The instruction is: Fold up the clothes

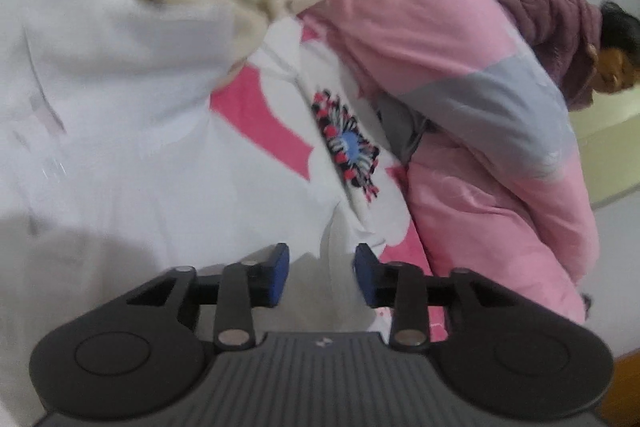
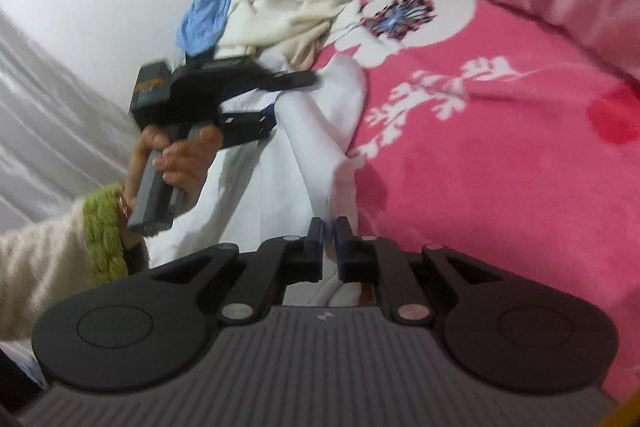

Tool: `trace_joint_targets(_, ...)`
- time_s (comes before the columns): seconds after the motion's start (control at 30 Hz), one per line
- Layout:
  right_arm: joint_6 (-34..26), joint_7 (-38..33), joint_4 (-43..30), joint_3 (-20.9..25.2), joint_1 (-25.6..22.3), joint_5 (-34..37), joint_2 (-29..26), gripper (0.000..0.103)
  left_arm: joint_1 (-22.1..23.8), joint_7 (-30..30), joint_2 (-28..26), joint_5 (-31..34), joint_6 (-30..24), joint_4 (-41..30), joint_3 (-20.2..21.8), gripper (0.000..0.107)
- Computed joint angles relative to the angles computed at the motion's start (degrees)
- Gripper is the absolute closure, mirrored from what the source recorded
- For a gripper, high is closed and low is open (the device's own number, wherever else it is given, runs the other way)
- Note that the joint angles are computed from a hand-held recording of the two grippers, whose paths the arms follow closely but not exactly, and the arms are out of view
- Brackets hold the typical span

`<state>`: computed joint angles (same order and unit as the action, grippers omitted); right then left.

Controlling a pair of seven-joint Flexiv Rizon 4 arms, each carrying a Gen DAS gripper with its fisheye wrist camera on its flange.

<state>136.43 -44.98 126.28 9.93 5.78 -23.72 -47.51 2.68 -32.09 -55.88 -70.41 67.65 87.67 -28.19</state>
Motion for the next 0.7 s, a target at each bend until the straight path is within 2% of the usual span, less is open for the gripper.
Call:
trace_joint_targets(0.13, -1.88, -1.65, 1.69, -2.12, 1.53, 4.35, 1.64, 0.094, -0.24, 12.46, 5.61, -4.2, 7.26, 6.04, -1.8, 0.063)
trace_joint_targets(0.17, -3.03, -0.66, 1.6, -1.62, 0.59, 4.06, 1.67, 0.093, -0.64, 16.29, 7.19, -5.79, 9.2, 7.62, -2.16, 0.063)
trace_joint_targets(0.2, -3.36, 1.3, 1.02, -0.07, -1.62, 2.43, 0.96, 0.086, -1.07, 20.19, 8.92, -7.13, 10.22, 9.43, -2.3, 0.063)
trace_joint_targets(0.23, -2.76, 3.87, 0.16, 2.0, -4.51, -0.06, -0.35, 0.075, -1.32, 23.53, 10.95, -6.98, 8.84, 12.02, -1.95, 0.063)
trace_joint_targets(0.27, -2.05, 6.64, -0.71, 3.71, -7.1, -2.65, -1.73, 0.071, -1.6, 26.4, 12.71, -6.82, 7.33, 14.4, -1.6, 0.063)
trace_joint_targets(0.3, -1.24, 9.6, -1.59, 5.11, -9.41, -5.31, -3.14, 0.061, -2.05, 28.95, 14.25, -6.44, 5.92, 16.61, -1.12, 0.063)
trace_joint_targets(0.33, -0.93, 12.49, -2.57, 5.95, -11.14, -8.02, -4.38, 0.048, -2.66, 31.09, 15.51, -5.76, 4.57, 18.47, -0.52, 0.061)
trace_joint_targets(0.4, -1.94, 17.82, -4.93, 6.81, -13.58, -13.63, -6.39, 0.039, -4.1, 33.52, 17.09, -2.75, 1.15, 21.24, 1.29, 0.056)
trace_joint_targets(0.47, -2.48, 22.71, -7.22, 7.37, -15.33, -18.27, -8.27, 0.038, -7.39, 33.8, 17.73, 1.28, 1.05, 22.94, 4.19, 0.054)
trace_joint_targets(0.5, -1.94, 23.84, -7.75, 7.01, -14.94, -18.31, -8.6, 0.041, -8.69, 35.16, 17.93, 1.62, 2.6, 23.76, 4.61, 0.054)
trace_joint_targets(0.57, -0.86, 26.07, -8.8, 6.29, -14.12, -18.31, -9.24, 0.073, -9.84, 40.58, 18.29, -1.44, 7.26, 25.29, 3.11, 0.054)
trace_joint_targets(0.6, 0.21, 26.75, -8.99, 5.93, -13.52, -17.88, -9.39, 0.097, -10.28, 44.1, 18.42, -4.3, 9.86, 25.83, 1.93, 0.054)
trace_joint_targets(0.7, 5.23, 26.81, -8.16, 4.79, -10.94, -15.39, -9.02, 0.1, -12.44, 53.7, 18.3, -15.92, 15.38, 24.91, -0.33, 0.053)
